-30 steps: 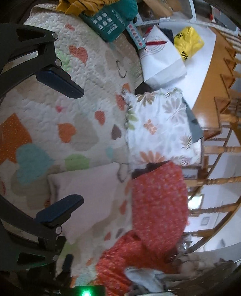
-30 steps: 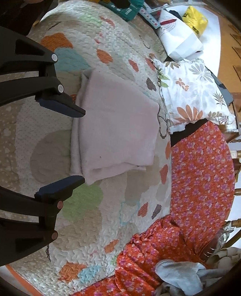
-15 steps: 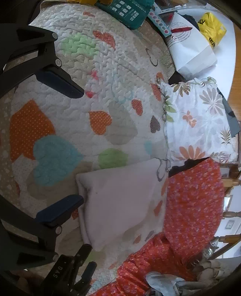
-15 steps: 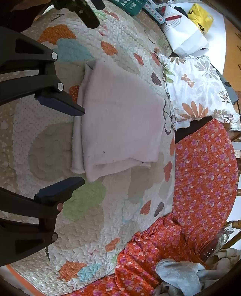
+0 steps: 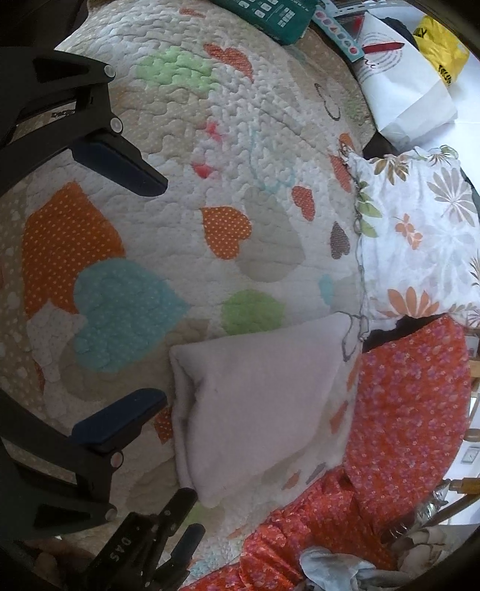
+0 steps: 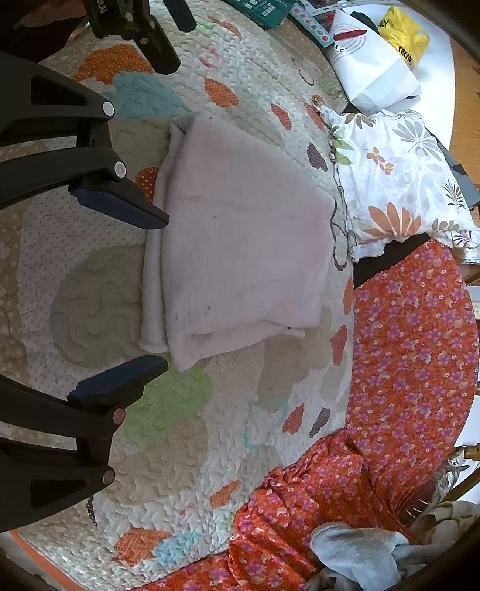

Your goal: Fold small clothes

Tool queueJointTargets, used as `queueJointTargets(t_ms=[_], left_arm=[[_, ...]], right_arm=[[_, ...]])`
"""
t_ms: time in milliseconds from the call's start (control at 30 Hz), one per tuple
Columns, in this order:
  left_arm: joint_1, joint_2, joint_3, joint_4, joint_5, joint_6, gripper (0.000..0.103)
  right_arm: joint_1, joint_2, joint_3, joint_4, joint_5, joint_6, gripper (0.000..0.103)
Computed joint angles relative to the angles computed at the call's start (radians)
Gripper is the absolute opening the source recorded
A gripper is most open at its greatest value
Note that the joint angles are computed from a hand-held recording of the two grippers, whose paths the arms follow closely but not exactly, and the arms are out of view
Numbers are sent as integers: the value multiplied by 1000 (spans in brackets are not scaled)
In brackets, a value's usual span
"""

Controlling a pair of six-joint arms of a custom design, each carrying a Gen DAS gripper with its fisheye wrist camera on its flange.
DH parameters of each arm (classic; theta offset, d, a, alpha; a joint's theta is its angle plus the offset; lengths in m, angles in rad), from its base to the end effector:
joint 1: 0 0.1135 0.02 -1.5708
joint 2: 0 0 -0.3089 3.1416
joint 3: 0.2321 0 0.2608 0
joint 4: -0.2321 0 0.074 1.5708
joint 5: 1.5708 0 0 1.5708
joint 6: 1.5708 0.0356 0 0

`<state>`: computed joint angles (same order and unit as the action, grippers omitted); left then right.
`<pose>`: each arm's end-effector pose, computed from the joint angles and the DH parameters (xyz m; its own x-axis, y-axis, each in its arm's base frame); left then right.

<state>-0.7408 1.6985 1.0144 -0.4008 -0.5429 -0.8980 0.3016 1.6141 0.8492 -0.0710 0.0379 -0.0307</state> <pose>0.2653 -0.2177 0.2136 -0.7193 -0.2496 -0.6483 -0.2612 0.9619 -0.0806 0.3169 0.0972 0.2083 -0.6997 -0.2498 -0.6693 -0.2942 0.9545 -0.0487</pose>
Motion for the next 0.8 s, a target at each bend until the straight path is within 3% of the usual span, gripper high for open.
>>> queueJointTargets(t_ms=[400, 800], left_arm=[[9, 30, 10, 6, 46, 16, 103], [49, 57, 1, 20, 165, -5, 103]], right_arm=[[10, 7, 4, 0, -7, -6, 77], [17, 1, 1, 1, -8, -5, 79]])
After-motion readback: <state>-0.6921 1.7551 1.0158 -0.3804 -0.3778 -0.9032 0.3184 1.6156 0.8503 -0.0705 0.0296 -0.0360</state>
